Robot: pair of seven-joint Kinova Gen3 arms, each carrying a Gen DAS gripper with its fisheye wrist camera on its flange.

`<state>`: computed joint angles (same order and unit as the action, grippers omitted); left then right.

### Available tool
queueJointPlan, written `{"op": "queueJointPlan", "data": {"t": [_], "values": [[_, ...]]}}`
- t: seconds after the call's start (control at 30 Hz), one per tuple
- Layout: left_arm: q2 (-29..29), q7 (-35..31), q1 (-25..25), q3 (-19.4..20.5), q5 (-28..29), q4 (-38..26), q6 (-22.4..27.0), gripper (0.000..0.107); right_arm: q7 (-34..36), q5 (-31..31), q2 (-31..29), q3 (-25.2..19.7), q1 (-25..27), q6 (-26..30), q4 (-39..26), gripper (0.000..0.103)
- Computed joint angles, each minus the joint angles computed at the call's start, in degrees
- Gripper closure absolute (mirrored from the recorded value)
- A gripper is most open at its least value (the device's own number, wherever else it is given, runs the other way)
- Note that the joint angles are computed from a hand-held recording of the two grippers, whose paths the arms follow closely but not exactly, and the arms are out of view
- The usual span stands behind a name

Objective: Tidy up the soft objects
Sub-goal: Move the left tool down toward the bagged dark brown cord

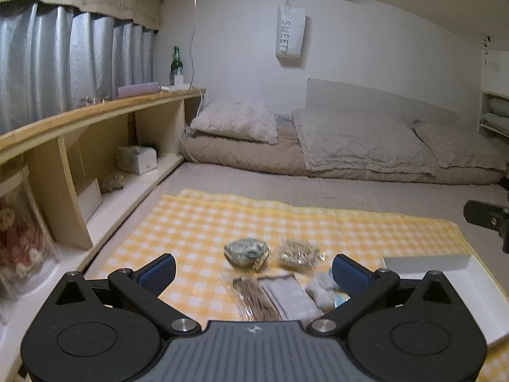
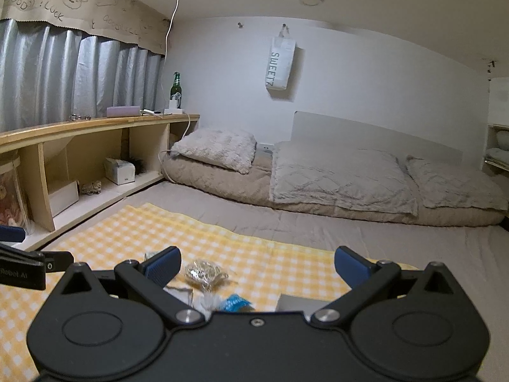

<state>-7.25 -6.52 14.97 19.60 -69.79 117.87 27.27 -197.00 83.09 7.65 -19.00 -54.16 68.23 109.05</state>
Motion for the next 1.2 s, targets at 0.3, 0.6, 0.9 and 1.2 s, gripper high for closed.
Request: {"op": "queueJointPlan", "data": {"t": [0.3,0.6,0.9,1.2], "values": [[7.7,-2.9,0.8,-0.2,0.6,-5.5,5.1,0.004,5.4,1.4,4.0,4.7,5.2,-8.2,-6.7,0.0],[15.6,-22.6,-7.8,2.8,21.3,-11.2,5.0,0.004,5.7,-2.5,7.8,8.7,10.3,-21.3,-8.9,0.0],[22.9,-39.0,1.6,-11.5,41.0,-18.9,11.1,0.004,14.2,-14.8,13.7,12.3,12.5,-31.8,-15.5,0.0],[24.3,-54.3,5.2,-18.5,48.1,-17.4,2.7,0.004,29.0,-30.9,19.4,11.7,16.1,-38.6,-22.2,0.0]]}}
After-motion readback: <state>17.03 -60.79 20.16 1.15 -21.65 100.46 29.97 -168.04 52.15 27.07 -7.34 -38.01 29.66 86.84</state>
